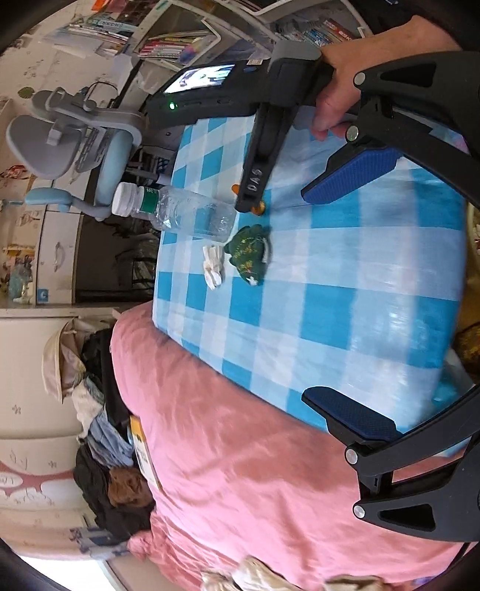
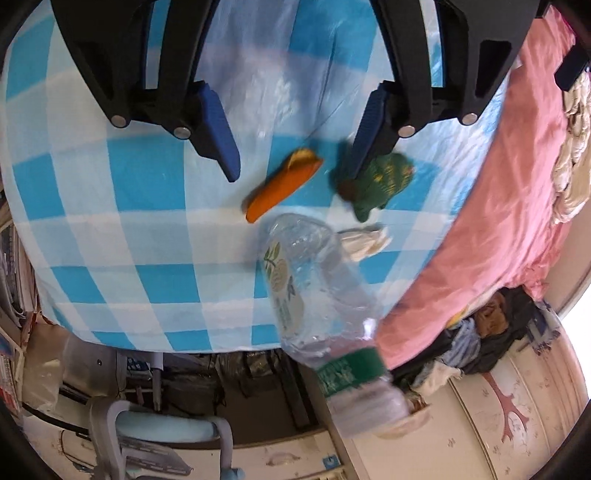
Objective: Collect trash
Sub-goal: 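Grasp the orange sausage piece with the right tool while the left tool grasps the green fish wrapper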
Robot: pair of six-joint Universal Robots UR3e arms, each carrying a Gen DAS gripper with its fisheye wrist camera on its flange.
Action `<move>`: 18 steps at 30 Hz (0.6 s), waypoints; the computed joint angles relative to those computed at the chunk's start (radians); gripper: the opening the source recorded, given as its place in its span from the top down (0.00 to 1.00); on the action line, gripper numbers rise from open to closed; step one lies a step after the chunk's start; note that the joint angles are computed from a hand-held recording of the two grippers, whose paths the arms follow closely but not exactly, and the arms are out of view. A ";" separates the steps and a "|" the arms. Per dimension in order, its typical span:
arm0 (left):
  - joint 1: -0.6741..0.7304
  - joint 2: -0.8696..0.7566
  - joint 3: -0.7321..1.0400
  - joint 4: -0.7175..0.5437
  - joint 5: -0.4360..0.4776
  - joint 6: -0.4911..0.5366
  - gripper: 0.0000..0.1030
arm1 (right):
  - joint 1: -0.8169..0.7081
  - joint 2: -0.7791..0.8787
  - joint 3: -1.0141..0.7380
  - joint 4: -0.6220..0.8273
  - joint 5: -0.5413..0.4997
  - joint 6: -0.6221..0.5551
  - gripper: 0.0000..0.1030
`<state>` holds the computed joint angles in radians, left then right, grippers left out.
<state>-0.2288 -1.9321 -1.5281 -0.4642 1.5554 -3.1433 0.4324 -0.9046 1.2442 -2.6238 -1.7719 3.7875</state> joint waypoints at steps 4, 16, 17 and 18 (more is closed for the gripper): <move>-0.007 -0.141 0.175 -0.050 -0.029 0.010 0.07 | -0.026 0.026 -0.039 0.056 0.026 -0.073 0.67; -0.041 -0.594 0.823 -0.315 -0.029 0.019 0.07 | -0.074 -0.188 0.233 0.054 0.139 -0.301 0.82; -0.043 -0.635 0.893 -0.352 -0.024 0.017 0.07 | -0.080 -0.211 0.266 0.048 0.147 -0.313 0.82; -0.044 -0.665 0.949 -0.386 -0.020 0.013 0.07 | -0.089 -0.228 0.294 0.038 0.160 -0.320 0.82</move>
<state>-0.2726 -2.5974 -0.5794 -0.8503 1.5358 -3.1303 0.3429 -1.1328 1.5386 -2.5853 -1.6120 3.4673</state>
